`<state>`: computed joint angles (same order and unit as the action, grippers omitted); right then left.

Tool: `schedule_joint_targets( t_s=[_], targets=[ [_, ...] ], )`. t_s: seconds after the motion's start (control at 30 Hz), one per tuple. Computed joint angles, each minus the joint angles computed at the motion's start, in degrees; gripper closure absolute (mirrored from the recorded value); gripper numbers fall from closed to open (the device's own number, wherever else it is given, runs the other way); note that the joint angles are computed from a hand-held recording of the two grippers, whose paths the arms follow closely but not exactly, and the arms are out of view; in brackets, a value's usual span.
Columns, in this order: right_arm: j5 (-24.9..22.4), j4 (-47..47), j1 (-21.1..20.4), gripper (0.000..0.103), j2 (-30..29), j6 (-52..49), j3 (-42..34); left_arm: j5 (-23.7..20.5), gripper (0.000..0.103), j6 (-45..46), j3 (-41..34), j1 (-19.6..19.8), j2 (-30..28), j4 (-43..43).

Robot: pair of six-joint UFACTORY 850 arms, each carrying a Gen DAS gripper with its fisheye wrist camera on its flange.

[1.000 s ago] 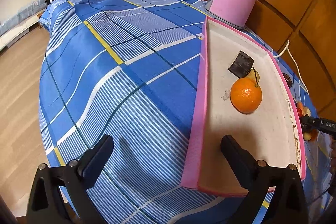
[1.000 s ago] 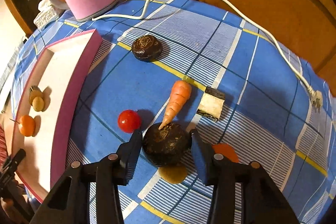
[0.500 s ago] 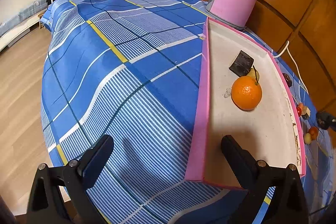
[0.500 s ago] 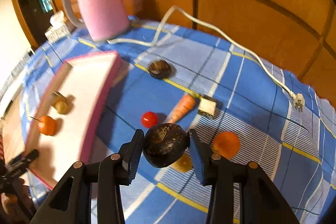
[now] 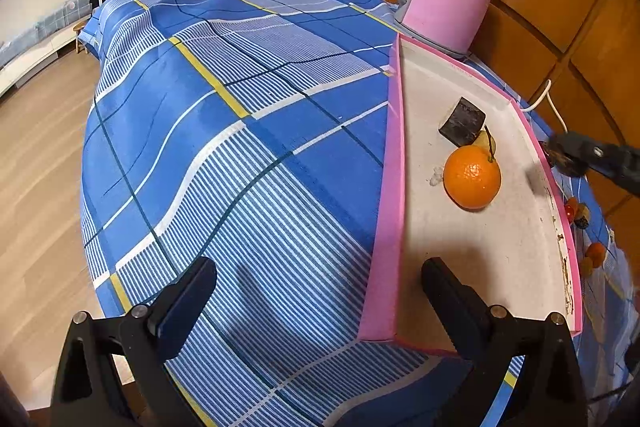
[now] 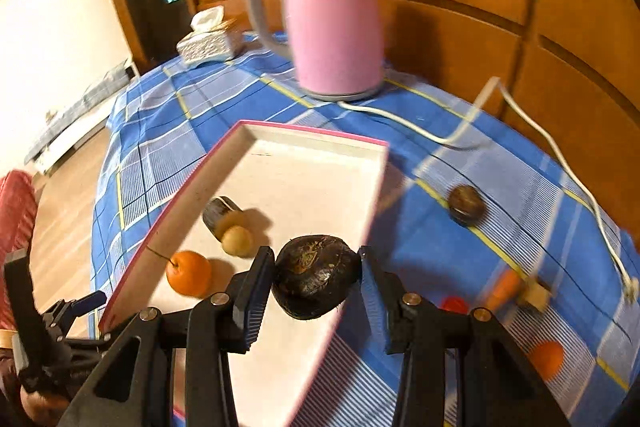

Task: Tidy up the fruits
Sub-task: 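Carry the dark cake over the tray and open the right gripper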

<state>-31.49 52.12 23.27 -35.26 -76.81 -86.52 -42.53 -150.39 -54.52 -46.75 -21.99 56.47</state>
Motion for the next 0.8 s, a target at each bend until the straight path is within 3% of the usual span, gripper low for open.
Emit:
schedule_joint_targets(
  t_s=[0.43, 0.8],
  targets=[
    [4.5, -6.8, 4.1, 0.059, -4.8, -0.6, -4.0, -0.2, 0.0, 0.2, 0.0, 0.1, 0.0, -0.2],
    [3.7, 3.6, 1.8, 0.058, -1.7, -7.5, 0.0, -0.9, 0.0, 0.5, -0.4, -0.2, 0.0, -0.3]
  ],
)
